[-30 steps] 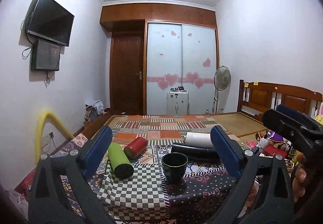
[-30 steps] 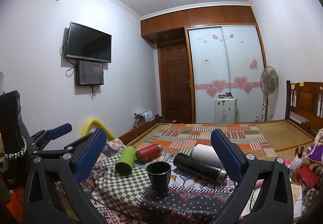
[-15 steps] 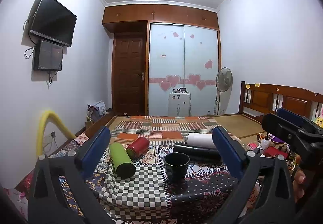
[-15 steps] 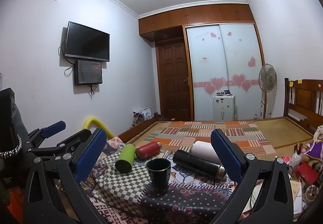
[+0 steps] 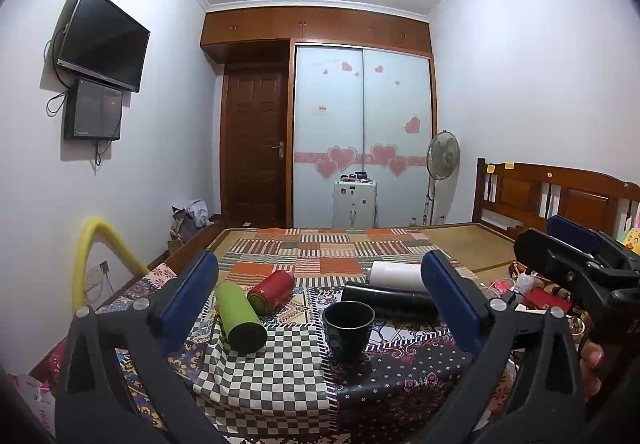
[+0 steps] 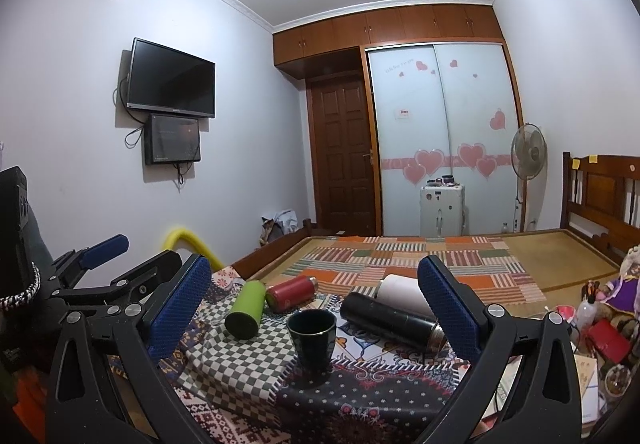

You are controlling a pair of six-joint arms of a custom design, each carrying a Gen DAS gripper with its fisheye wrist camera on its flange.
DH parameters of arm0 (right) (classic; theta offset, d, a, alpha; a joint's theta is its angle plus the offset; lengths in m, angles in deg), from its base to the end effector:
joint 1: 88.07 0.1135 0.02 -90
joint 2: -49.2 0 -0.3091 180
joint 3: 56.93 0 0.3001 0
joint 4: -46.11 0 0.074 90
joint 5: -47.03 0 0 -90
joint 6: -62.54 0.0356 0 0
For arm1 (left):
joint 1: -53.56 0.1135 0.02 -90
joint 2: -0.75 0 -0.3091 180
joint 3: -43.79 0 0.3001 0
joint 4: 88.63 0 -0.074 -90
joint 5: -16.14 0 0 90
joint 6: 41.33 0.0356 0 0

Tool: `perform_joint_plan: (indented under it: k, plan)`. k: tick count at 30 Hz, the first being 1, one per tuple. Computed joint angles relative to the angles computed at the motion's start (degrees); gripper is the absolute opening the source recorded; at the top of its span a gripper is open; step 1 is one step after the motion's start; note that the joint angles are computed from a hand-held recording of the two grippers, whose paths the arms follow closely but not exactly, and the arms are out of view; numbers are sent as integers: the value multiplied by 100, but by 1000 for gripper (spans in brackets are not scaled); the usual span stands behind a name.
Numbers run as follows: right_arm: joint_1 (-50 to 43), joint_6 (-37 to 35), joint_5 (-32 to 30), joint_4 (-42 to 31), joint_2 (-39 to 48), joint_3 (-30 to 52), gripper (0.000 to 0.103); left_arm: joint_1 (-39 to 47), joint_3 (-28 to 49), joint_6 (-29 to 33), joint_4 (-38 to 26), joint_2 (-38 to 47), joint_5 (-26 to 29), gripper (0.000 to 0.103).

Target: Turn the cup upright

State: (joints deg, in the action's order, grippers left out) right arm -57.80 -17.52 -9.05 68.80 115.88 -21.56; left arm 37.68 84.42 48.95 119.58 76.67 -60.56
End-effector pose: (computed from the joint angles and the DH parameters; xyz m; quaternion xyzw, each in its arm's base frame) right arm 0.2315 0.1121 0.2259 0.0592 0.7475 0.0067 0.6616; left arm 0.2840 -0.0893 0.2266 0.1805 0.7262 -0.1752 0.6398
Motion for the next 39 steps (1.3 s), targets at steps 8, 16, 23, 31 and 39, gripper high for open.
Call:
perform_joint_plan:
  k: [8, 16, 23, 31, 39]
  plan:
    - [2, 2, 1, -9, -12, -1, 103, -7, 26, 4, -2, 43, 16, 103]
    - [-10, 6, -7, -2, -6, 0, 103, -45, 66, 1, -37, 96, 11, 103]
    - [-12, 19, -2, -9, -13, -2, 103, -32, 100, -6, -61, 157, 130, 103]
    - [-24, 73, 5, -55, 35, 58, 103, -29, 144, 10, -105, 210, 164, 103]
    - [-52, 113, -9, -75, 97, 100, 103, 4, 224, -16, -228, 269, 245, 103]
